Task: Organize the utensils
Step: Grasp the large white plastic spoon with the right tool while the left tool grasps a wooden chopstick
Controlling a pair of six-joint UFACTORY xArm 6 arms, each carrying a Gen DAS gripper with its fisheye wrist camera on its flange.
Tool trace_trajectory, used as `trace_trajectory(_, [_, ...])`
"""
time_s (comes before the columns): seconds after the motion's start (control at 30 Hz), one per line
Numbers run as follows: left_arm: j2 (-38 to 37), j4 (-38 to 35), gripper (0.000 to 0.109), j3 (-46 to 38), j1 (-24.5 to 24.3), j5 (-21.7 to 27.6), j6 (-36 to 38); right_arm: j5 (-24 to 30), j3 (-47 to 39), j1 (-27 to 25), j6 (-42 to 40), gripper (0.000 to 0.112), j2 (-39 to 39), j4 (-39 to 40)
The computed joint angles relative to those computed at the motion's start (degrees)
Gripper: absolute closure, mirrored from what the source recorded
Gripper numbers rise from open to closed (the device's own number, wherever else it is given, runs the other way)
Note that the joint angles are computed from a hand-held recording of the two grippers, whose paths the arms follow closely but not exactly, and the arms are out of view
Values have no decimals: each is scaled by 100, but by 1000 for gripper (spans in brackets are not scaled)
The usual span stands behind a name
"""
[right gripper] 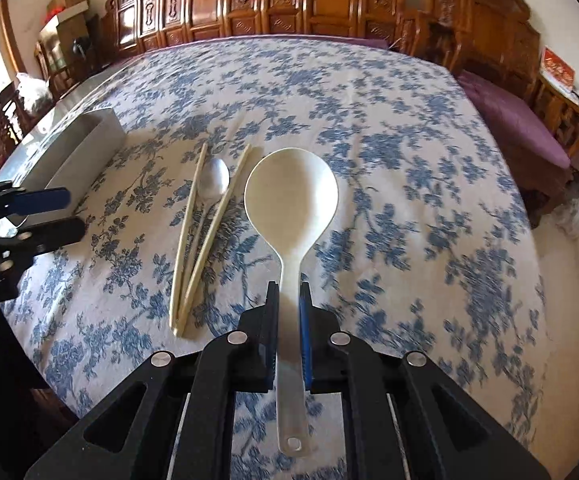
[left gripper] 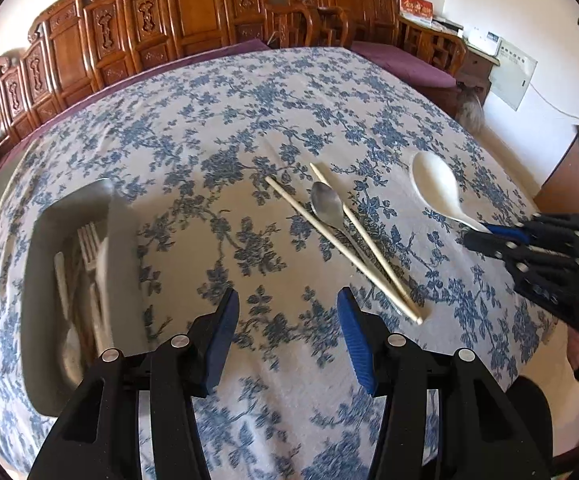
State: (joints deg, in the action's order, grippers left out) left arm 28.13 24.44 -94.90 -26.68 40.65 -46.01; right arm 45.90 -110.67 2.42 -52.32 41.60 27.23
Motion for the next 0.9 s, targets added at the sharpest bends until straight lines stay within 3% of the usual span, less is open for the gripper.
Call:
trace_trajectory(0.43, [2059,-729,60,-2987,-79,1251,636,370,-529,-202,238,101,338,185])
trace_trajectory(0.5, [2279,-749,67,-3302,-80,1434,664,457,-634,-225,301,101,403,218])
trace_trajectory(0.73, [2316,-583,92,-3257,-90,1526,487,463,-623,-191,312,101,428,178])
trace_trajectory(0.9, [1795,-365,104,-2369,-58,1212,238,475,-558,-168,258,101,392,197])
